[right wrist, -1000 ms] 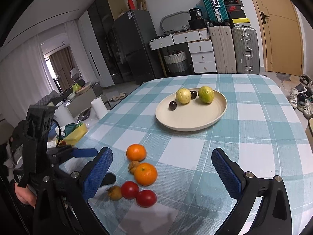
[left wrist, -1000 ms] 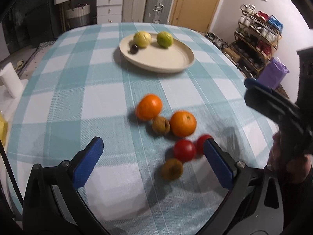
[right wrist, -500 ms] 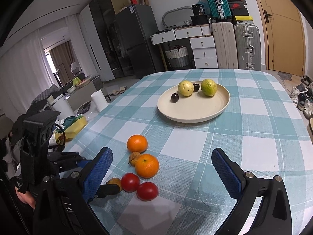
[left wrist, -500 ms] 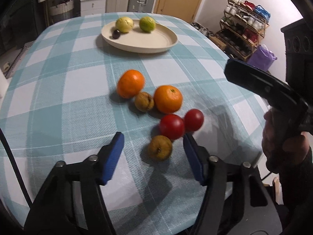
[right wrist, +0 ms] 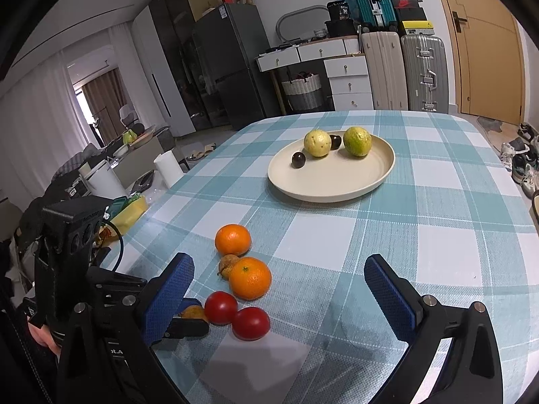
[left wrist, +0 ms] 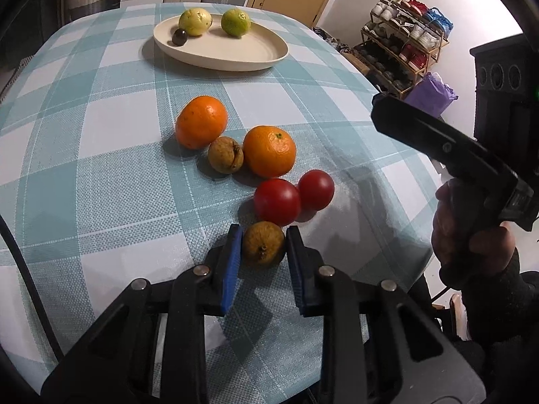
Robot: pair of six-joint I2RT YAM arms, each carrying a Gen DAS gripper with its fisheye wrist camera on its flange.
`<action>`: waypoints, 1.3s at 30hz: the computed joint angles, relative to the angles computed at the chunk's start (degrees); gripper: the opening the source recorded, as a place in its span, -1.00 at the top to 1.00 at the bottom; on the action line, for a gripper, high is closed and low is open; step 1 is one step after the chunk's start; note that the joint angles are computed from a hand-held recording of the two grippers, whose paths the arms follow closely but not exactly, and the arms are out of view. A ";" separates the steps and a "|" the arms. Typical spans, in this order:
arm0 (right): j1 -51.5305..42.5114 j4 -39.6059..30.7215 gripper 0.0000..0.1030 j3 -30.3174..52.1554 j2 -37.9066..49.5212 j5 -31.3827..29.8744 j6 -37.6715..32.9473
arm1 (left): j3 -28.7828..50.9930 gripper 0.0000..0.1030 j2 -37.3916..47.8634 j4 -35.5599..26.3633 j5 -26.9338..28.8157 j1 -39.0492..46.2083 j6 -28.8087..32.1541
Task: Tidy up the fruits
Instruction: 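Grasp a small brown fruit with the left tool while the right tool grasps a red tomato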
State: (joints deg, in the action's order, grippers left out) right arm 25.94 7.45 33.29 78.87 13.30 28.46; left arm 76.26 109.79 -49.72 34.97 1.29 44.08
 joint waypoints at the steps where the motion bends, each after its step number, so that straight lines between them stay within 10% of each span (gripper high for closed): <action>1: -0.03 -0.12 -1.00 0.01 0.04 -0.31 0.13 | 0.33 0.54 0.14 -0.34 0.18 0.17 -0.08; 23: 2.93 1.62 -0.94 -0.19 6.39 -4.55 3.50 | 11.18 0.54 4.07 -8.06 4.32 6.22 -1.13; 39: 4.59 -1.86 0.31 2.56 11.37 -3.63 1.14 | 11.53 0.54 4.25 -8.30 5.17 6.04 -2.17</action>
